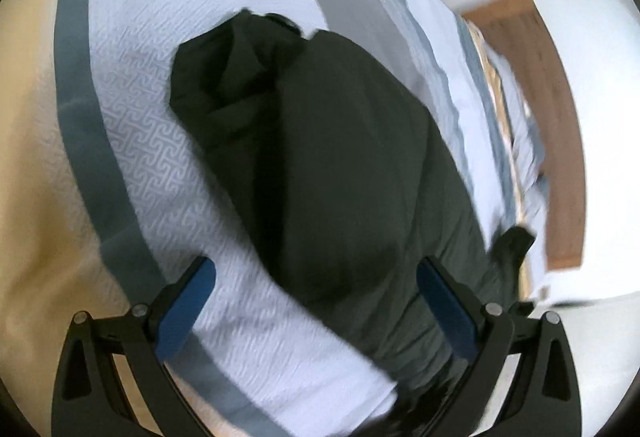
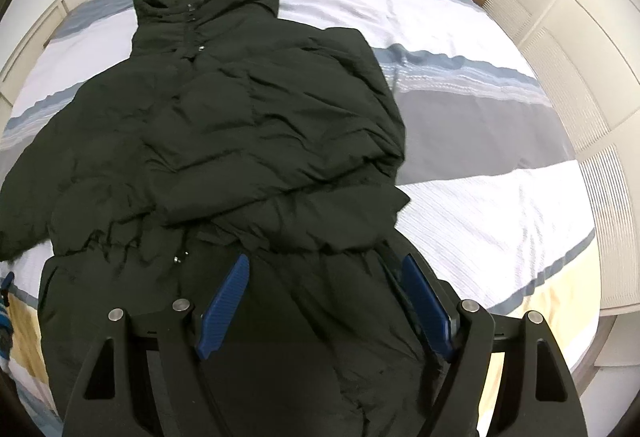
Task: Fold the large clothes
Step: 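Grasp the other sleeve cuff with the left tool and lift it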
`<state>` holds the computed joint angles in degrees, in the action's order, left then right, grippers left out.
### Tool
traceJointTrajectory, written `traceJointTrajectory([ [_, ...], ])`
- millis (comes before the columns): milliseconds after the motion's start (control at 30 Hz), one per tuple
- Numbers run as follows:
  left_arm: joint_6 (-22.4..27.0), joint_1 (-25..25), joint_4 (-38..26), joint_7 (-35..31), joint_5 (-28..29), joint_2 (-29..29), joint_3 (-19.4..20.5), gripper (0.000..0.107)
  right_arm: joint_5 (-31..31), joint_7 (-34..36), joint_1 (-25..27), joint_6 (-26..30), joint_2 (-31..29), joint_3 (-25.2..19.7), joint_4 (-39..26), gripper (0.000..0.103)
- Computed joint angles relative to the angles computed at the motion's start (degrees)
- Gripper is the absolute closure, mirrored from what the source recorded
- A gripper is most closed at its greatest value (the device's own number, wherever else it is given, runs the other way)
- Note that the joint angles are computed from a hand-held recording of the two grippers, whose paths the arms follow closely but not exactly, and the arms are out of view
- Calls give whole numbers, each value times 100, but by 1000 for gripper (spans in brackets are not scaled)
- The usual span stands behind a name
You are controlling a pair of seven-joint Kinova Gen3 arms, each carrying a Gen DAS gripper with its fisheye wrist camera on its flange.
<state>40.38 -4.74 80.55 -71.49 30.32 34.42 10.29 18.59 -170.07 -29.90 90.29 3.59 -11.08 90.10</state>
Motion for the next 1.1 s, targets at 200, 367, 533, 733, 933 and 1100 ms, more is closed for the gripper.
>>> traceJointTrajectory([
  [200,-330,-474,88,-145,683,232,290,7,-26,-174,23,134,-228,-48,181,25],
  [367,-515,-795,84,-300,1286,471,578,20,-85,-315,102,164,-417,-126,368,24],
  [533,-654,-1027,201,-757,1921,560,874,69,-109,-415,189,139,-608,-205,535,24],
  [733,-415,-853,36,-679,1854,367,673,88,-59,-566,353,136,-954,-313,760,24],
  [933,118,-469,-590,-626,1360,75,507,92,-75,-719,586,44,-1355,-444,1077,24],
  [1100,341,-161,-900,-553,1207,-237,445,94,-104,-657,853,-123,-1744,-502,1346,24],
])
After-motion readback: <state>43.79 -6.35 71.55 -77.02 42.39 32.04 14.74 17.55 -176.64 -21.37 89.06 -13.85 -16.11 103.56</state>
